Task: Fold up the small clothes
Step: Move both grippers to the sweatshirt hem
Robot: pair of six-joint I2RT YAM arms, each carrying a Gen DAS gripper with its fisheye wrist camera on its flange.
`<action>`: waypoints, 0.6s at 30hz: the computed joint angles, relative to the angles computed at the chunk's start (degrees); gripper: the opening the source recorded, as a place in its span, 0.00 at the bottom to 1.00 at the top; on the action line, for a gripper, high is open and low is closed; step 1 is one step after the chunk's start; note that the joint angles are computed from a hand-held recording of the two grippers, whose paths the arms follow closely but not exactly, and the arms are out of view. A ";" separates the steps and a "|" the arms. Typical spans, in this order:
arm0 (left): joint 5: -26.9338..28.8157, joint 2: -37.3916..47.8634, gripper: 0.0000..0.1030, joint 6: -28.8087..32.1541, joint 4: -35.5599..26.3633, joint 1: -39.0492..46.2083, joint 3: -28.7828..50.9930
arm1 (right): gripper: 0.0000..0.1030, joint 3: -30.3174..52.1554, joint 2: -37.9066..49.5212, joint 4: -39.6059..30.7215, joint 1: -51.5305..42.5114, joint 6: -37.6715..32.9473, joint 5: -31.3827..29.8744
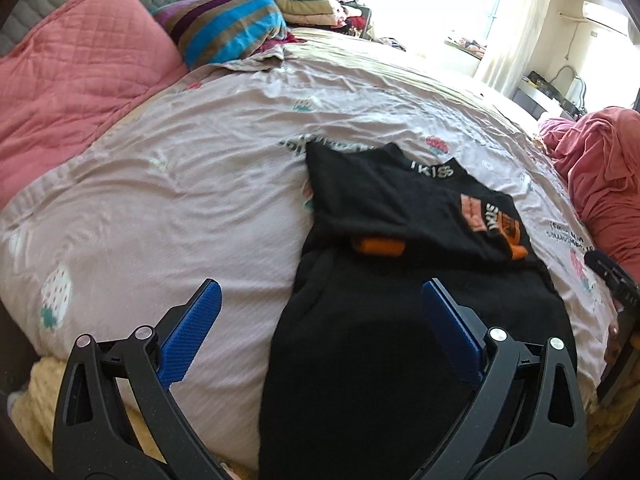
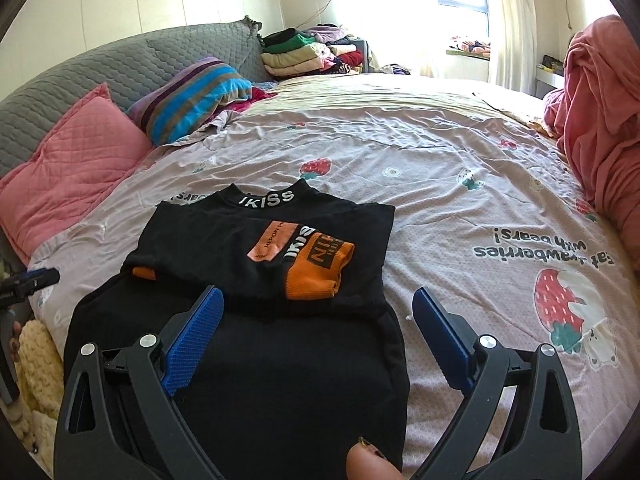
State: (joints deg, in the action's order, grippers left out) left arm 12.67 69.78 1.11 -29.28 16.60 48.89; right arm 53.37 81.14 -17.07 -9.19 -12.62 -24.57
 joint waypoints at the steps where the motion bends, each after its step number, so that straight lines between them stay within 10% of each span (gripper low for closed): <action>1: -0.09 -0.69 0.91 0.60 -0.16 0.58 -0.73 | 0.92 -0.24 -0.45 -0.59 -0.05 -0.20 -0.28; 18: 5.08 -6.84 0.91 8.53 -4.44 11.00 -9.14 | 0.92 -3.52 -4.09 -7.25 -1.67 -4.16 -4.71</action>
